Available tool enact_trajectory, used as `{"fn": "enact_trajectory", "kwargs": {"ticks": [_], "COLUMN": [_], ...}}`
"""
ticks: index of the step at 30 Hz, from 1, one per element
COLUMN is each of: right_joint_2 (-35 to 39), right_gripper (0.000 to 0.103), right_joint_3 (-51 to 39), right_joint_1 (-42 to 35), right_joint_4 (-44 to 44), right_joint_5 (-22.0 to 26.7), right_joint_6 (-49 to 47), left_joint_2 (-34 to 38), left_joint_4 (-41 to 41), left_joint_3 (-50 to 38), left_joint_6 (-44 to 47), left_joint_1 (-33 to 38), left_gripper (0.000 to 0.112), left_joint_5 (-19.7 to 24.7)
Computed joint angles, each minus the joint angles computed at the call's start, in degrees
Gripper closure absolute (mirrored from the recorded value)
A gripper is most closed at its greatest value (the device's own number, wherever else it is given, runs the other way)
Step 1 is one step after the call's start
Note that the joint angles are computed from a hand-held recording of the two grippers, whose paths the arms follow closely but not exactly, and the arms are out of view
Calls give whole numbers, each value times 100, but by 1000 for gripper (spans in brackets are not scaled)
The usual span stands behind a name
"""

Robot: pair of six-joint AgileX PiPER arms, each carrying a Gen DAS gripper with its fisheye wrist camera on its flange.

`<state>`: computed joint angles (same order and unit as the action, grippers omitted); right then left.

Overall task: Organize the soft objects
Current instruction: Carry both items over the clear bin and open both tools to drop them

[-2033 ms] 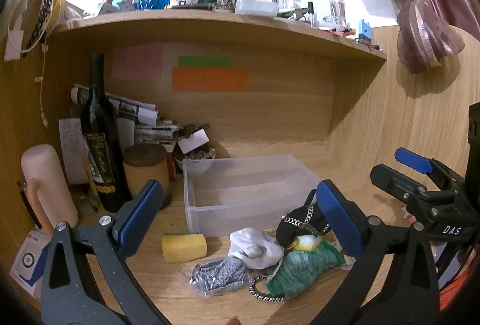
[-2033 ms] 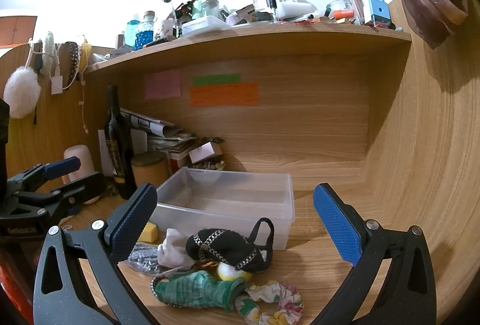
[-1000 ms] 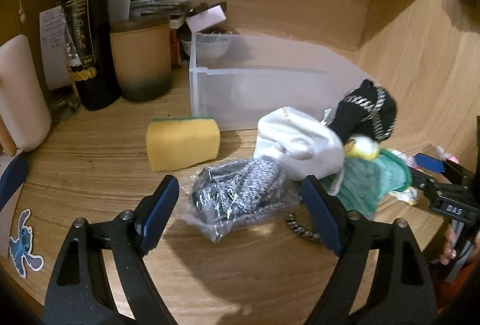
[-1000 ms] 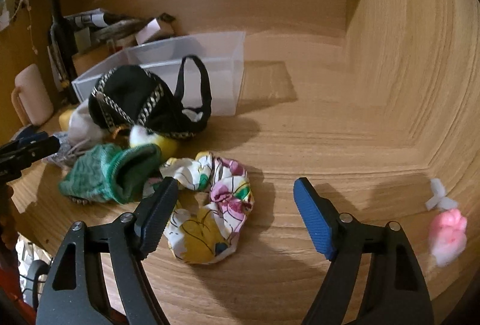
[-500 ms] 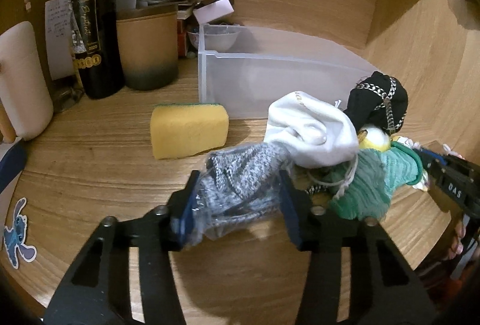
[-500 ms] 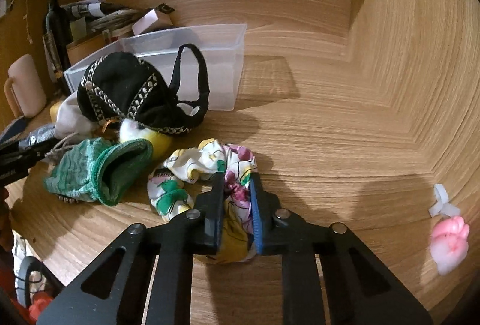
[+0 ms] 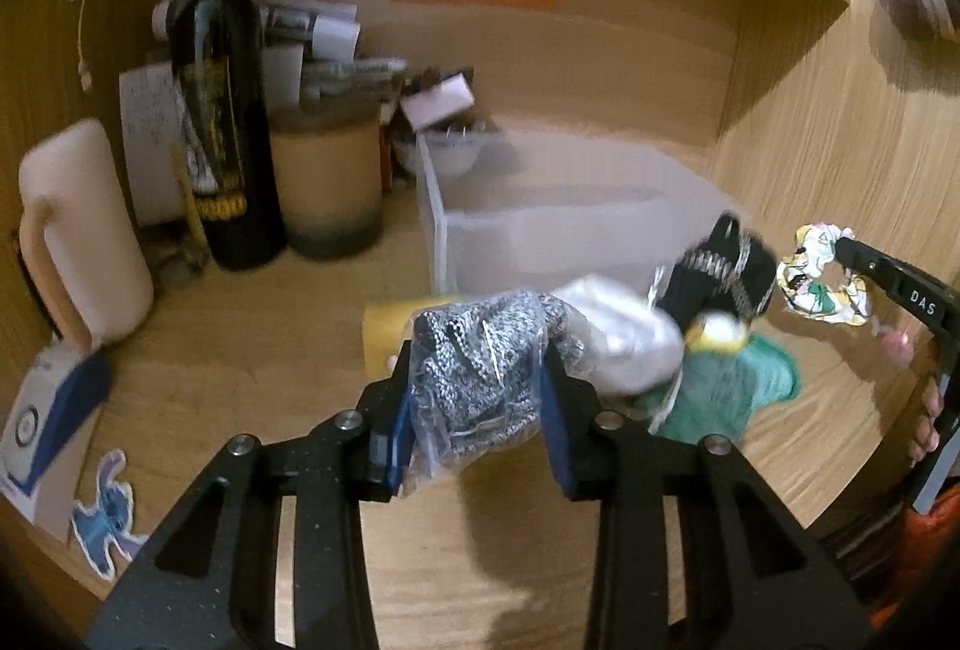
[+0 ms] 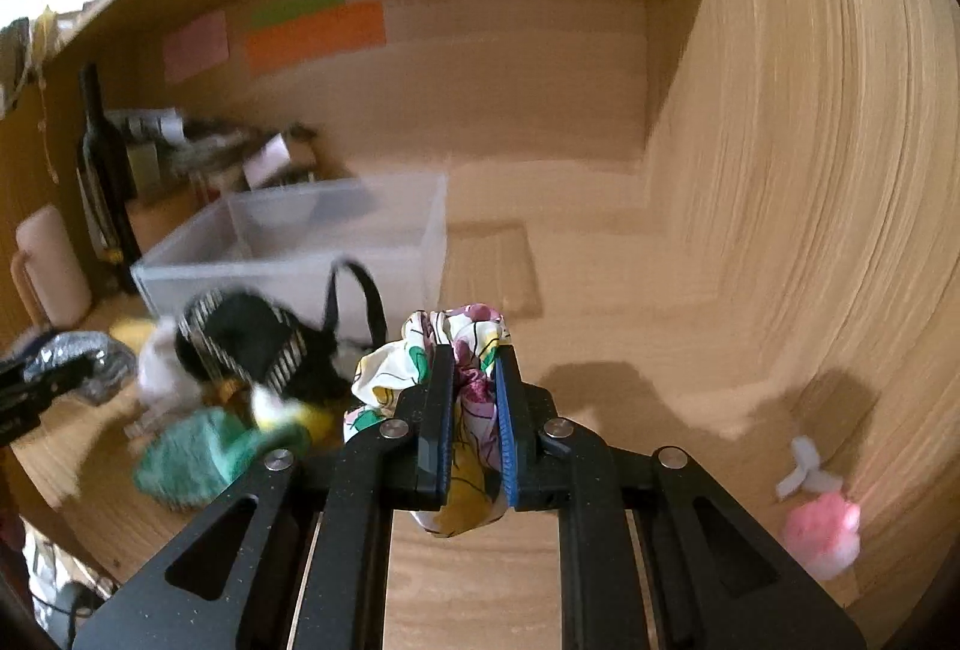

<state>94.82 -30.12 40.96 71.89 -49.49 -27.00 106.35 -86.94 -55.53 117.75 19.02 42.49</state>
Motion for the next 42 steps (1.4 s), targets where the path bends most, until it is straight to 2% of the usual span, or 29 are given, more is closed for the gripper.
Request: {"fn": "enact_trajectory", "kwargs": {"ticks": [6,12,17,22,30,33,38,42], "right_joint_2": [-159,-112,110,403,998,1212,1563,1819], "right_gripper": [92,92,92,92,92,92,92,92], "right_joint_3": [-255,-751,-1302,-1906,-2960,-3307,-3832,-4179], "right_joint_1": [29,-144,-345,-663,-1263,-1530,-1788,-1908], "right_joint_4": [-141,-432,-497,-521,-67,179,1295,2509], "right_joint_5": [-314,-273,-44,448,1661,2255,2836,3081], "right_joint_6": [-294,-724,-1241,-1730,-2718,-3029,-4271,-5632], "left_joint_2": [-63,-87,88,472,1129,1449,1888,2173], "left_joint_4": [257,123,383,1024,2014,2589,3498,4010], "left_joint_3": [-547,-1009,-1546,-2207,-3166,-3645,-4361,-4788], "left_joint_6": [-700,-828,-1281,-1978,-3108,-3751,-4717,-5205], "left_joint_1": [-53,-378,-617,-1046,-1533,-1678,-1880,-2009], "left_gripper": [76,76,76,76,76,76,76,76], "left_joint_5": [381,200,166,-172,-431,-370,-108,78]}}
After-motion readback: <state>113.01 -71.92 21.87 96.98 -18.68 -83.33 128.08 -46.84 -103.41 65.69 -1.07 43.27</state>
